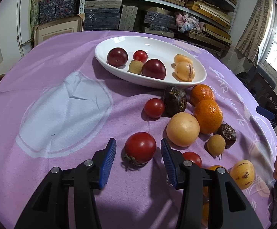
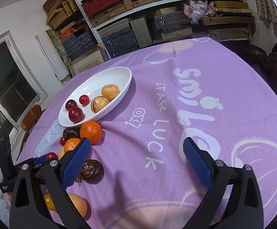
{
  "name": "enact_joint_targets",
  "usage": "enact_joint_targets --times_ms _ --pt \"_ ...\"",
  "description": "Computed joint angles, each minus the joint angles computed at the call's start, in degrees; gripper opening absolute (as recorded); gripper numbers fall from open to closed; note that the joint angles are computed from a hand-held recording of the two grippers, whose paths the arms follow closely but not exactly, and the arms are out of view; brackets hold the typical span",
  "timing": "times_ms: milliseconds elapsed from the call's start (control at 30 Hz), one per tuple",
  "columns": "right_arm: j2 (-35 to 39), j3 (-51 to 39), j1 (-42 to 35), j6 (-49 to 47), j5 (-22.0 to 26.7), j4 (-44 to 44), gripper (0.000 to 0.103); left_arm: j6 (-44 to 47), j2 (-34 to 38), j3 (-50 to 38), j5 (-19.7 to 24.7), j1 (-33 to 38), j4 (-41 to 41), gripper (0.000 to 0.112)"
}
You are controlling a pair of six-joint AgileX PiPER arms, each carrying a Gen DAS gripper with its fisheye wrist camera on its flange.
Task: Organize fruits
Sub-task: 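Grasp a red tomato with the left tool while the right tool grasps a dark brown round fruit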
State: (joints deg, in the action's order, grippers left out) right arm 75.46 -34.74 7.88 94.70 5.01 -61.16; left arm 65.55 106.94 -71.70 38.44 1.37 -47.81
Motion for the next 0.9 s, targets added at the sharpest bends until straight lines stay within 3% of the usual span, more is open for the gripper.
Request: enact_joint_targets --times_ms 133,267,433,633,700,767,833,900 --pt "0.14 -0.34 1.1 -1.53 0.93 0.7 0.096 -0.13 0.32 -0.56 0.54 0.5 -0.05 0.048" --pt "0.29 -1.34 4.04 -0.39 4.74 -2.16 0.096 1.67 0.34 -0.75 1.85 1.03 -0.68 0.033" --pt "1.1 -2.64 7.55 -0.73 8.95 -3.98 0.096 1.9 0.32 -0.79 2.28 1.25 -0.87 0.032" --pt "1.51 -3.25 8.96 -3.94 9.51 -2.88 0.096 5.29 -3.54 4.02 -6.17 1.72 -2.62 0.032" --pt "2.31 -4.16 11.14 -5.26 11.87 -3.18 0.095 3.56 -3.03 3.12 -6.1 2.49 -1.68 0.032" --pt "3.39 -5.04 13.84 -5.56 14.73 -4.56 0.089 0.41 -1.93 1.48 -4.97 2.88 0.39 0.032" --pt "4.62 -6.01 14.9 -9.99 14.22 -2.24 0.077 -1.37 -1.29 0.59 -4.05 2.94 1.77 0.032" --pt "6.08 -6.85 16.09 -12.08 14.26 -1.24 0.077 -1.04 -1.25 0.53 -3.53 3.35 1.66 0.032"
